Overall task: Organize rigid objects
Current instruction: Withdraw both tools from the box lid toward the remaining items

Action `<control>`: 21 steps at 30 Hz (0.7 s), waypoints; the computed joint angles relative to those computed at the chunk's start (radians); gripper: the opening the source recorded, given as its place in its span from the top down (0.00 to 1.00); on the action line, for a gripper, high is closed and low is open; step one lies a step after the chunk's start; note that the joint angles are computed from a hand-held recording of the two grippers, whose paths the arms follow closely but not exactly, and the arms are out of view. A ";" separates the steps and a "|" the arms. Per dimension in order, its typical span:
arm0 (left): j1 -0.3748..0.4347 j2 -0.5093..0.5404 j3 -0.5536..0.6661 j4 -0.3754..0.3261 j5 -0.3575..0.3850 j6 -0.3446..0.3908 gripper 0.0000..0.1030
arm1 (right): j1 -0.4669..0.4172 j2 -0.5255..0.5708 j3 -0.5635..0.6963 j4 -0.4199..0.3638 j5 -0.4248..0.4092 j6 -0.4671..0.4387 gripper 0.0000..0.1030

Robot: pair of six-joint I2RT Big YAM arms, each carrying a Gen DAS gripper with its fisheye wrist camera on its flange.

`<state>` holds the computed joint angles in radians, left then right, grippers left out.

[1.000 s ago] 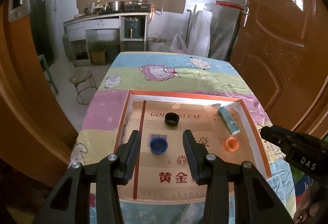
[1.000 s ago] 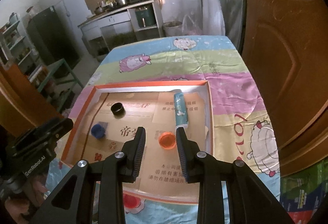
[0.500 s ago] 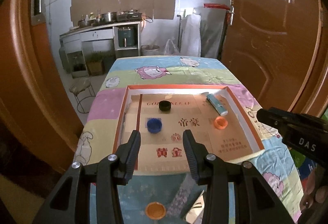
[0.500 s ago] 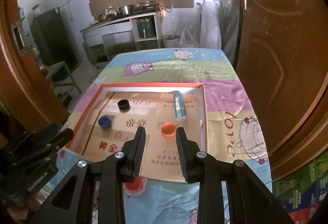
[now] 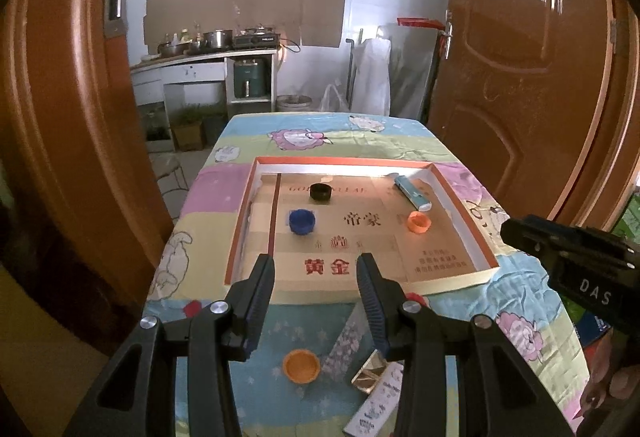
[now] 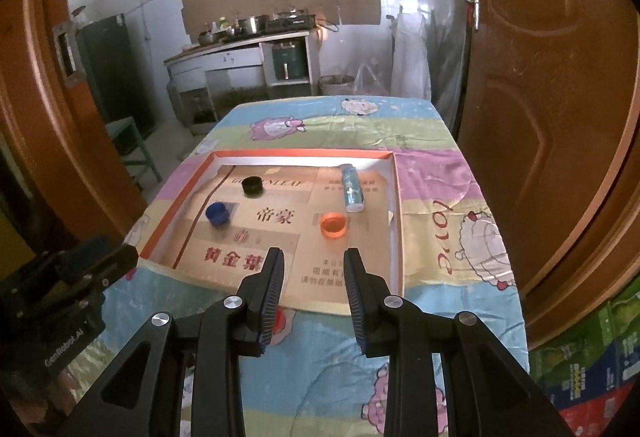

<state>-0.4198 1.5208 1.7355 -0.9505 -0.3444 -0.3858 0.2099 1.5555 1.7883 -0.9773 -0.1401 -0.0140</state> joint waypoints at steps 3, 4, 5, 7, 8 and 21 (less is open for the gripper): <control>-0.012 -0.025 -0.033 0.013 -0.012 -0.007 0.58 | 0.002 -0.039 -0.053 0.028 0.003 -0.007 0.69; -0.016 -0.034 -0.046 0.018 -0.018 -0.008 0.59 | 0.002 -0.051 -0.070 0.034 0.002 -0.008 0.69; -0.022 -0.043 -0.060 0.022 -0.025 -0.009 0.58 | 0.002 -0.063 -0.086 0.039 0.001 -0.010 0.69; -0.028 -0.059 -0.084 0.032 -0.027 -0.014 0.58 | 0.003 -0.087 -0.122 0.052 0.001 -0.012 0.69; -0.033 -0.069 -0.101 0.040 -0.029 -0.019 0.58 | 0.006 -0.104 -0.147 0.064 0.006 -0.011 0.69; -0.106 -0.158 -0.245 0.086 -0.040 -0.062 0.58 | 0.014 -0.261 -0.356 0.135 -0.001 0.048 0.69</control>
<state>-0.5256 1.3628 1.4903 -0.8649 -0.3844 -0.4481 0.2243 1.2946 1.4320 -0.8427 -0.1412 0.0340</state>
